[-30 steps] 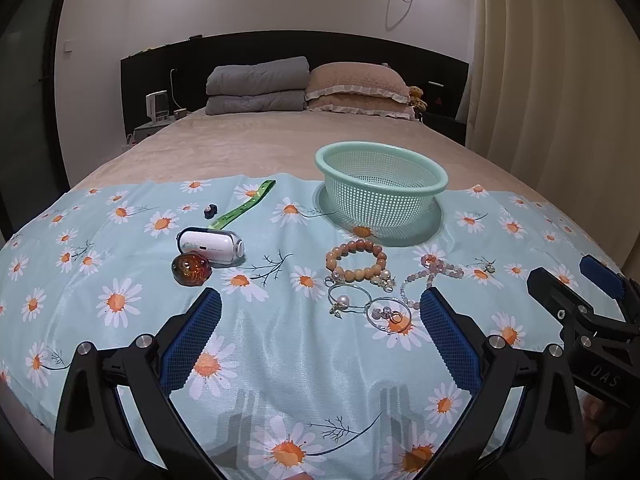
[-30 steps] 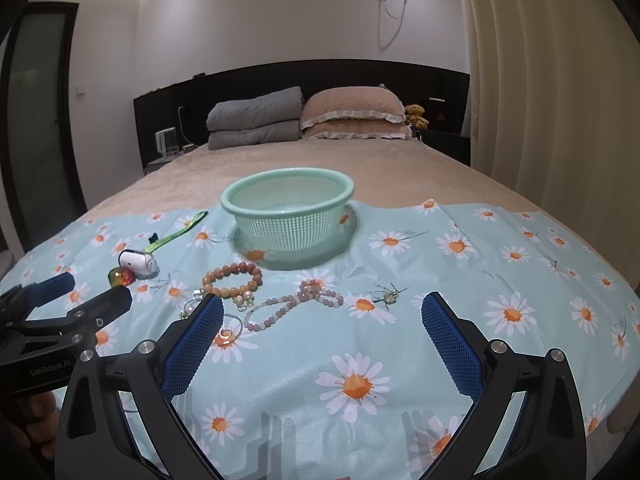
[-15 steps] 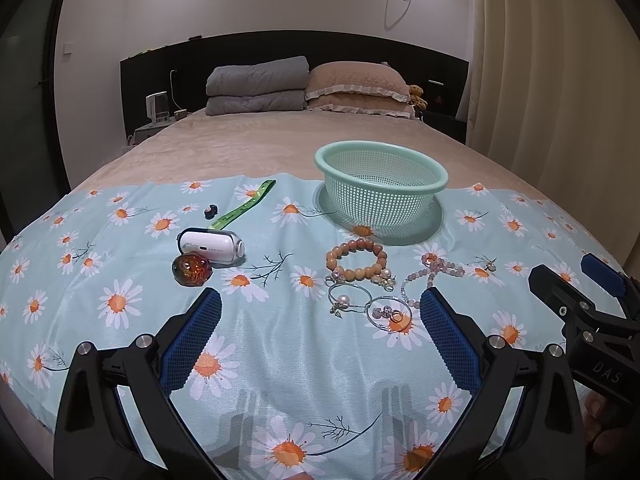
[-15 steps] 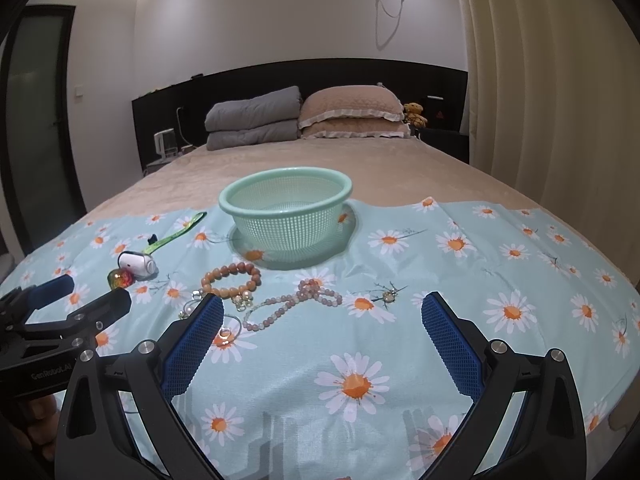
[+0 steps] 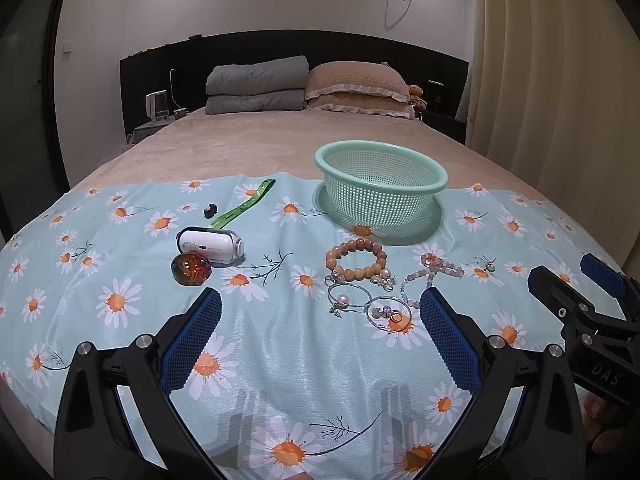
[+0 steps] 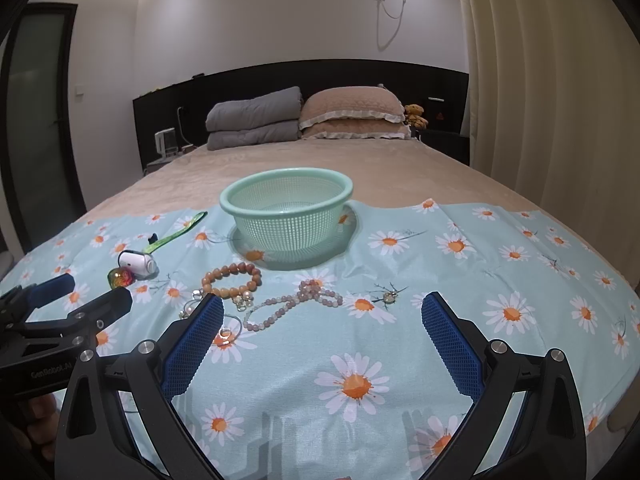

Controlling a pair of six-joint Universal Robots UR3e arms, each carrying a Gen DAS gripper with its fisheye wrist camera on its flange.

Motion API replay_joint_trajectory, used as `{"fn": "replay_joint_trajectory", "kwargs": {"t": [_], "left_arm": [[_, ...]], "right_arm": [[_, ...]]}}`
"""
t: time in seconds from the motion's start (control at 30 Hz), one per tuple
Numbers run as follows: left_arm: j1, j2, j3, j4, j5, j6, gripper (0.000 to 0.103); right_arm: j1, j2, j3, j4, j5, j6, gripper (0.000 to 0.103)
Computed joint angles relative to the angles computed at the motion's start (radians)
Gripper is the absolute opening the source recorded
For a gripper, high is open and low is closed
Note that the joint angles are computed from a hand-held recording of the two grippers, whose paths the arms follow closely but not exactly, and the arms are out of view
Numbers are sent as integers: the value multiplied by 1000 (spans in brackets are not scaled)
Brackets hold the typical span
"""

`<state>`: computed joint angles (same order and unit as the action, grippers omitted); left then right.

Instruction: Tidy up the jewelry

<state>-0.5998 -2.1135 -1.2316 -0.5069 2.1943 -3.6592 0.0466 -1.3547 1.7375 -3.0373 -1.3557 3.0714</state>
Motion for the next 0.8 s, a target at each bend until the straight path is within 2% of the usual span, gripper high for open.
{"fn": "replay_joint_trajectory", "kwargs": {"t": [0.1, 0.27, 0.33, 0.43, 0.5, 0.57, 0.67, 0.8], "left_arm": [[-2, -3, 6, -10, 8, -4, 97], [-24, -45, 95, -115, 78, -17, 97], [-27, -58, 123, -139, 79, 1, 97], [-16, -63, 147, -167, 44, 24, 97], [8, -56, 146, -182, -24, 38, 97], [33, -62, 168, -220, -74, 43, 97], [56, -79, 185, -208, -92, 86, 97], [97, -109, 232, -218, -152, 144, 97]], "right_arm": [[-2, 0, -1, 2, 5, -4, 95], [-13, -6, 11, -16, 11, 11, 95], [-15, -9, 17, -25, 5, 22, 95], [-28, -16, 22, -25, 2, 45, 95], [-56, -16, 8, 11, 45, 54, 95], [-79, -8, -13, 43, 92, 27, 95], [-78, 36, -71, 82, 74, -38, 95], [-126, 107, -173, 187, 190, -41, 95]]}}
